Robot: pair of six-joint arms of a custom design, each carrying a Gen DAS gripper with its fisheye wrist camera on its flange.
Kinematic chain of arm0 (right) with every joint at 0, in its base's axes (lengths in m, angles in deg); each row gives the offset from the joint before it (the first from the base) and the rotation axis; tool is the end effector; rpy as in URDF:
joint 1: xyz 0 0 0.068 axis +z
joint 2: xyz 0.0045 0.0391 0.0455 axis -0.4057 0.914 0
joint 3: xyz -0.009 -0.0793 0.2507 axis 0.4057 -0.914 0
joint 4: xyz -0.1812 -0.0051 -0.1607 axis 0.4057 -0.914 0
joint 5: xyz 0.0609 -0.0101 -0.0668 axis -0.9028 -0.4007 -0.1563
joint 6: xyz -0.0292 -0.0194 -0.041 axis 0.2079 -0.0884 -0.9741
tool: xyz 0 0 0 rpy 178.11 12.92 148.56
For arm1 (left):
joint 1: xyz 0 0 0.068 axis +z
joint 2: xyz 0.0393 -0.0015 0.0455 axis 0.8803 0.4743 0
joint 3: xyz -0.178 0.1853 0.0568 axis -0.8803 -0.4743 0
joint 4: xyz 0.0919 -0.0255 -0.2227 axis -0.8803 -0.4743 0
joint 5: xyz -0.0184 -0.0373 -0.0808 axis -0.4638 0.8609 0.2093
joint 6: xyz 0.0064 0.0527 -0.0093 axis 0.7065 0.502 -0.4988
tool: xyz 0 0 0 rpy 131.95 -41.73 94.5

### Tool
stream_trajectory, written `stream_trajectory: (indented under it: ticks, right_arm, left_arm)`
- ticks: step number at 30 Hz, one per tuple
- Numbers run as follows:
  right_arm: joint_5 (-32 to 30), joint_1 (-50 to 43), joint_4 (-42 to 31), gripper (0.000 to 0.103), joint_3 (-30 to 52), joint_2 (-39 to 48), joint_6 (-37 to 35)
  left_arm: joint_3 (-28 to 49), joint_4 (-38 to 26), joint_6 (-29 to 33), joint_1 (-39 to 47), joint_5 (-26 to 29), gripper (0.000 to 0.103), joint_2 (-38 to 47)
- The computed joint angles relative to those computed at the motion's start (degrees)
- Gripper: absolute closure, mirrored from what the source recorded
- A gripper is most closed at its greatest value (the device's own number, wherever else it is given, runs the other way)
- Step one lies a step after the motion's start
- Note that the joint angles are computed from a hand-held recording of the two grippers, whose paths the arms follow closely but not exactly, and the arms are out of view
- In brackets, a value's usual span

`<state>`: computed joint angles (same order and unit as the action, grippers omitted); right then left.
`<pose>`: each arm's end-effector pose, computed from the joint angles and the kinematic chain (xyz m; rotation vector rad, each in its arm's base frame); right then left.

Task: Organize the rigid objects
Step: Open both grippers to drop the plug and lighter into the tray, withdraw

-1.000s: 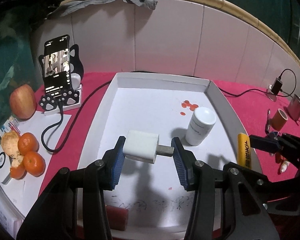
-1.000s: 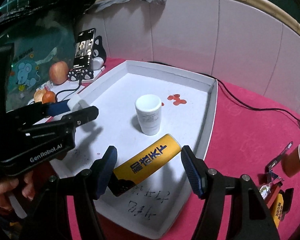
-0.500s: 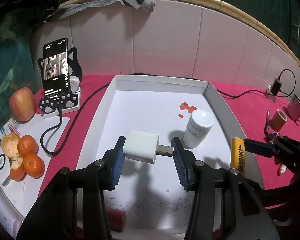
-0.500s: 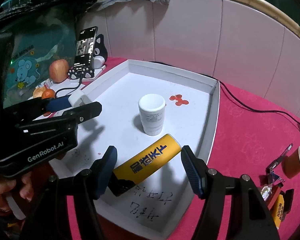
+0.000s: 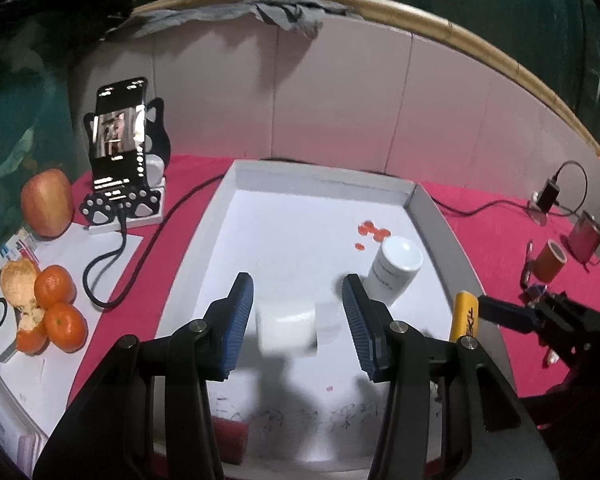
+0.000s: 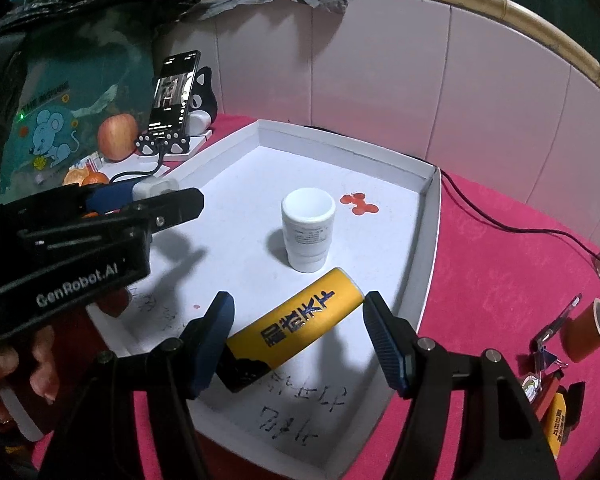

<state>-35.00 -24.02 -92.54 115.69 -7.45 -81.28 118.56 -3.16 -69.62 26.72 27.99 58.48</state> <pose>0.2413 0.0149 0.2224 -0.7319 2.2465 0.3205 0.2061 -0.1215 0.2264 -0.2256 2.2099 0.0005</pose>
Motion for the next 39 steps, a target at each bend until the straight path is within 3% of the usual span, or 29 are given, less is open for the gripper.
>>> stream_trajectory:
  ticks: [1, 2, 3, 5, 7, 9, 18, 27, 39]
  right_arm:
    - [-0.4, -0.1, 0.1, 0.035, 0.0, 0.0, 0.1]
    - [-0.6, -0.2, 0.5, 0.034, -0.2, -0.2, 0.4]
    - [-0.6, -0.2, 0.7, 0.025, -0.3, -0.3, 0.6]
    - [-0.7, -0.4, 1.4, 0.019, -0.7, -0.7, 1.2]
    - [0.0, -0.2, 2.1, 0.019, -1.4, -1.4, 1.1]
    - [0.5, -0.1, 2.4, 0.012, -2.2, -2.4, 0.7]
    - [0.2, -2.2, 2.6, 0.012, -4.0, -6.8, 0.1]
    - [-5.2, -8.4, 1.8, 0.012, -4.5, -11.5, 1.3]
    - [-13.9, -21.0, 1.6, 0.012, -2.8, -13.0, 1.5]
  left_arm:
    - [0.0, -0.2, -0.1, 0.0, -0.4, 0.048, -0.3]
    - [0.2, -0.7, -0.5, 0.0, -0.9, 0.028, -0.4]
    - [0.3, -1.0, -0.9, -0.1, -1.7, 0.017, -0.5]
    - [0.0, -0.9, -1.5, -0.4, -3.2, 0.000, -0.7]
    - [0.4, -1.9, -2.6, -0.3, -4.0, 0.000, -0.3]
    - [-0.1, -1.8, -3.1, 0.0, -4.0, 0.000, -0.7]
    - [-0.3, -3.6, -6.1, -1.3, -8.8, 0.000, -4.4]
    - [-0.6, -5.4, -9.4, -4.0, -15.1, 0.000, -10.2]
    - [1.8, -5.4, -9.9, -7.9, -15.1, 0.000, -6.6]
